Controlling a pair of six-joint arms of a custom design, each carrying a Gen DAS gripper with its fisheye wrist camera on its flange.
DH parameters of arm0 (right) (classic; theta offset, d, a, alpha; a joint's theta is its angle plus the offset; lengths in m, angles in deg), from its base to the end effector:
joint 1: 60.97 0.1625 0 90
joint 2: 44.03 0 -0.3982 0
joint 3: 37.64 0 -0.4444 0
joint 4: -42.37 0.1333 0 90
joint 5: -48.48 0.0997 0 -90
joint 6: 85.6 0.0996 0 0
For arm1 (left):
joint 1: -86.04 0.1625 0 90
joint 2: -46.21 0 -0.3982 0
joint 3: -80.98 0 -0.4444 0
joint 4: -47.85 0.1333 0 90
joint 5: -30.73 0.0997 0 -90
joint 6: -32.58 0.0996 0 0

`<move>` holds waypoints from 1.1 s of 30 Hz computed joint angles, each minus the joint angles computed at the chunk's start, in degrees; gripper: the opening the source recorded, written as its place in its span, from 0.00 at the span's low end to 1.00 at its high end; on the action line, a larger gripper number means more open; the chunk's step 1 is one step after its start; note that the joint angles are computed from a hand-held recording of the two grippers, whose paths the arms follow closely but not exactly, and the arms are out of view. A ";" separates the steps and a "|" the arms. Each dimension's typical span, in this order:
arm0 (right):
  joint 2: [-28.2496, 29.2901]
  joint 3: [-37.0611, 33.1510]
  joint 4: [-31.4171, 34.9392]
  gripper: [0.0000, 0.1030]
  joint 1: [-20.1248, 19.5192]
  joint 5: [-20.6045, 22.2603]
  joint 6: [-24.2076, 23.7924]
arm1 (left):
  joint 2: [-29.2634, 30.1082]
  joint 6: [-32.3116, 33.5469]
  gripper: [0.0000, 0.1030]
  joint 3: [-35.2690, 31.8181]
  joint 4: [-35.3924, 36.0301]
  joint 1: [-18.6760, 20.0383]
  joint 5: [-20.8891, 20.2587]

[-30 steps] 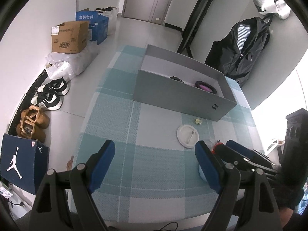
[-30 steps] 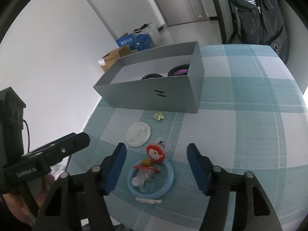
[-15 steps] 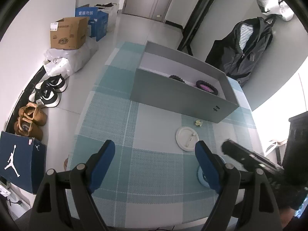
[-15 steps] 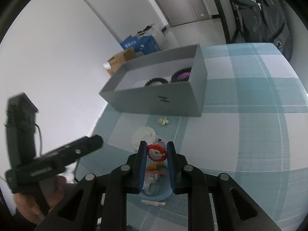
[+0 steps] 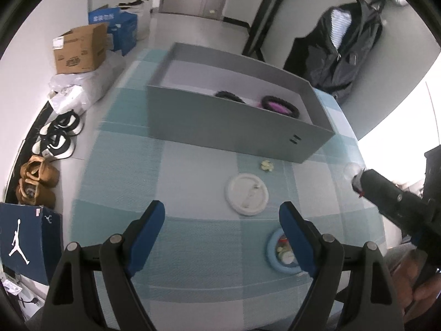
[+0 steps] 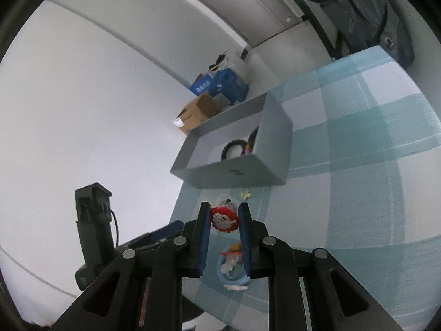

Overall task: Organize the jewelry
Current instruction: 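Lower the right gripper onto the red trinket on the blue ring and close, then lift the red trinket with the right gripper while the left gripper grasps the white round badge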

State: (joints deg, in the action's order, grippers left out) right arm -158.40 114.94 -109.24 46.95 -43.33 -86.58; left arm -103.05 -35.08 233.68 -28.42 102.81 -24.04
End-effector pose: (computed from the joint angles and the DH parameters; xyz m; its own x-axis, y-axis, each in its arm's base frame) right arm 0.2210 -0.2605 0.1986 -0.9499 -0.3105 0.0358 -0.2987 0.8680 -0.3966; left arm -0.1102 -0.2324 0.2322 -0.8737 0.0610 -0.4825 0.2805 0.8736 -0.3976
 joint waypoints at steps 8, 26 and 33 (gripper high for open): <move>-1.03 -0.88 2.44 0.18 0.12 -1.03 -1.30 | 9.19 3.38 0.79 -1.20 -5.01 3.20 0.33; -0.18 -1.70 2.97 0.18 0.15 0.41 -3.37 | 14.63 3.43 0.36 -2.23 0.61 -0.20 2.43; 1.56 -2.13 1.84 0.18 0.78 -0.83 -2.66 | 15.26 4.33 0.36 -2.39 -1.74 1.11 2.34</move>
State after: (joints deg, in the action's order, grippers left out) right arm -156.84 112.81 -107.40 47.72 -44.16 -89.24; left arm -87.79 -30.75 231.29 -30.16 103.92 -21.70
